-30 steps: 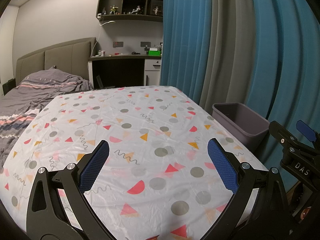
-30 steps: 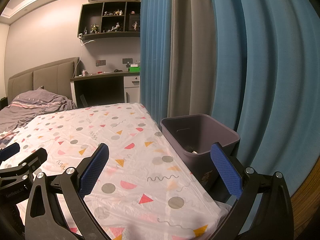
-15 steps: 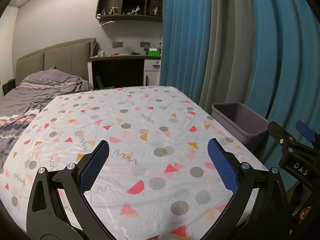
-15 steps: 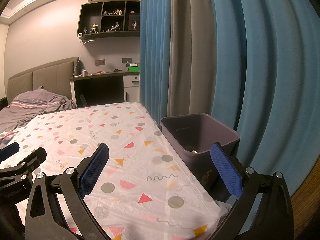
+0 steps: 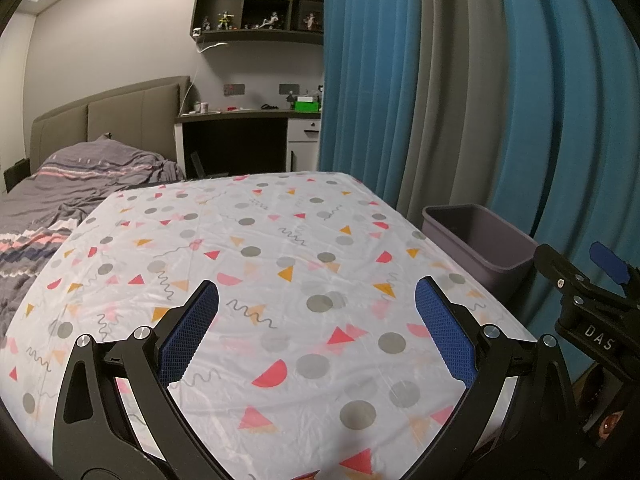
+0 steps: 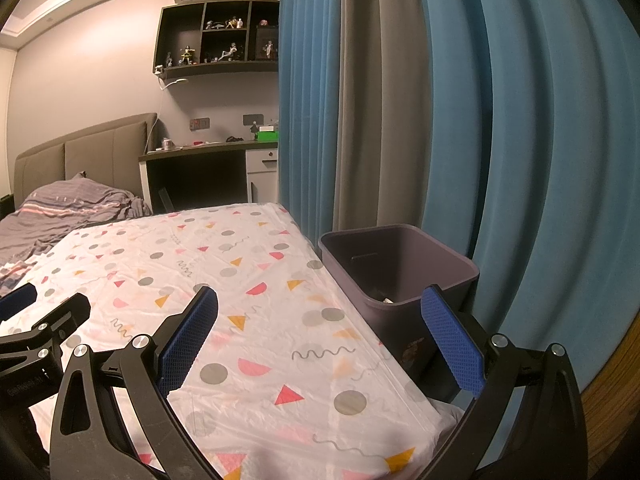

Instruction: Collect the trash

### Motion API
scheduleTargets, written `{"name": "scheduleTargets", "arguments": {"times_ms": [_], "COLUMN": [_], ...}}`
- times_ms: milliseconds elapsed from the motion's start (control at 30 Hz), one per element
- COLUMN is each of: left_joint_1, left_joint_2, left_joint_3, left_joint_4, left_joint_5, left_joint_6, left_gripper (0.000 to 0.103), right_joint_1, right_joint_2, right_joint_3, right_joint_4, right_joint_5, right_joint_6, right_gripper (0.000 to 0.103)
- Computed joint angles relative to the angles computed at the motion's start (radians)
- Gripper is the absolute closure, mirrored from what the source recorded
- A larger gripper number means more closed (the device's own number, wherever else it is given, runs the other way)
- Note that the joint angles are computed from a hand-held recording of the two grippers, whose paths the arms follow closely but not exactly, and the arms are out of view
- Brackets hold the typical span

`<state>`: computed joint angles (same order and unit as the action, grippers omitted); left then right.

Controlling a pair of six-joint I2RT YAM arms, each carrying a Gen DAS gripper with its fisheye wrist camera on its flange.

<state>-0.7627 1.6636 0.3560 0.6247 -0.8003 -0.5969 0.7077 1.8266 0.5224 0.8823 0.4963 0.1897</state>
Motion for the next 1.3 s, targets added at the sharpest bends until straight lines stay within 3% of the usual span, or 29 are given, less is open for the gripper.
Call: {"name": "scheduleTargets", "arguments": {"times_ms": [1300], "left_joint_1": [-0.017], "left_joint_2": [0.019], "left_joint_3": [0.037], "left_joint_4": [-0.004], "left_joint_5": [0.001], "left_joint_6": [0.021], "left_gripper": [0.010], "right_joint_1": [-0.001], "right_joint_2": [-0.001], "right_joint_3": [-0.002], "right_joint_4": [0.002], "right_joint_5": [-0.001], "right_joint_6": [0.000], "right_gripper": [0.005]}}
